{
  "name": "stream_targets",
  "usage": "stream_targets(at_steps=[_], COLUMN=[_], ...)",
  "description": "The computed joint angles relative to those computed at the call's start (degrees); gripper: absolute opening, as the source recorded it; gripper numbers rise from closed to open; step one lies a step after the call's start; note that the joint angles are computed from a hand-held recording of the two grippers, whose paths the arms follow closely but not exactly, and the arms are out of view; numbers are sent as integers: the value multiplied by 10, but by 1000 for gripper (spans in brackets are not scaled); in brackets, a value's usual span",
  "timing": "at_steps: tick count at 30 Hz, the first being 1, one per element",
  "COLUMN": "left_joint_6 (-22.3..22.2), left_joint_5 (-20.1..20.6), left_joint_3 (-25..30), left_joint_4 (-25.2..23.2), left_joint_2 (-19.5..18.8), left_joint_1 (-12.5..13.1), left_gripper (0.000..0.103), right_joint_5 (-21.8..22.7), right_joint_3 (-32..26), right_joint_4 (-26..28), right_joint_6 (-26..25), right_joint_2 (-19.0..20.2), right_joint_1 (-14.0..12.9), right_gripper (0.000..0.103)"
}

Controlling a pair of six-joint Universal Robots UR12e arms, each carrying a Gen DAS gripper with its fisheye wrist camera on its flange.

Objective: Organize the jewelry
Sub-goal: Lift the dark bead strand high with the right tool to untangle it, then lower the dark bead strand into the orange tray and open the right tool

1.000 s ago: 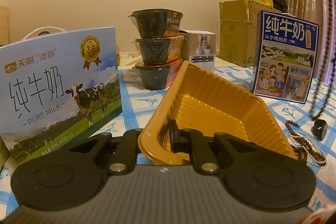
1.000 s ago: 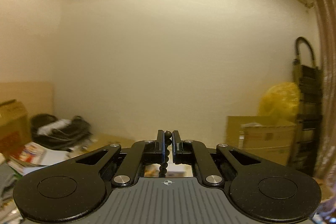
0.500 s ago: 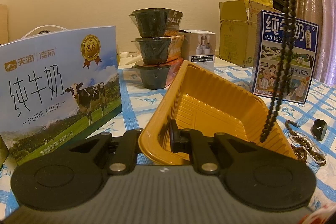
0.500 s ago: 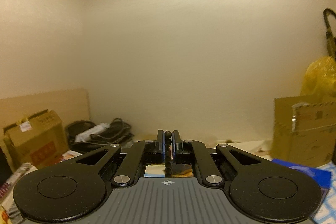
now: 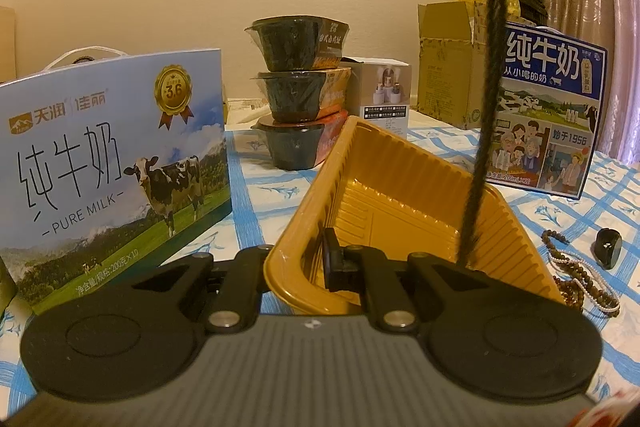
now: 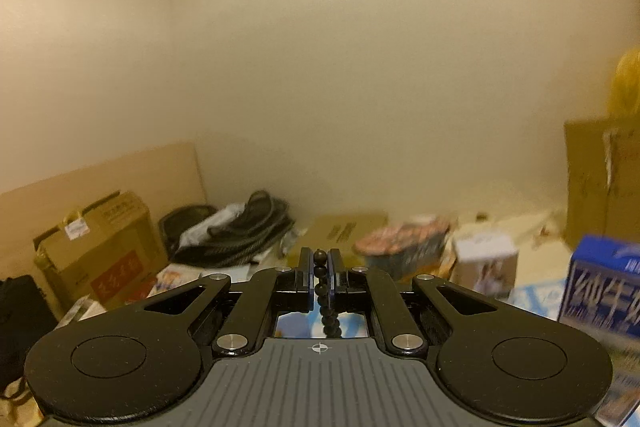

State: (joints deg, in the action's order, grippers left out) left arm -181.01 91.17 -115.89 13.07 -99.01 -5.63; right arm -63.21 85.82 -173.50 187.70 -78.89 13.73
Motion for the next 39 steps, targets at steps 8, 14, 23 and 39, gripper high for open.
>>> stream_targets(at_steps=[8,14,23,39], left_joint_6=[-2,-3,-3,-3], left_joint_5=[-2,-2,-4,-1], left_joint_3=[0,-1,-1,-1], left_joint_4=[-2,-1,-2,-5], left_joint_2=[1,0,0,0], left_joint_1=[1,1,2,3], left_gripper=[10,10,10,11], right_joint_5=[3,-7,-3,-38], right_joint_3=[15,30,58,107], right_joint_4=[75,121,132,97], right_joint_6=[20,31,53,68], right_joint_2=[18,30,43,25], right_joint_1=[7,10,15,9], right_gripper=[6,6,6,64])
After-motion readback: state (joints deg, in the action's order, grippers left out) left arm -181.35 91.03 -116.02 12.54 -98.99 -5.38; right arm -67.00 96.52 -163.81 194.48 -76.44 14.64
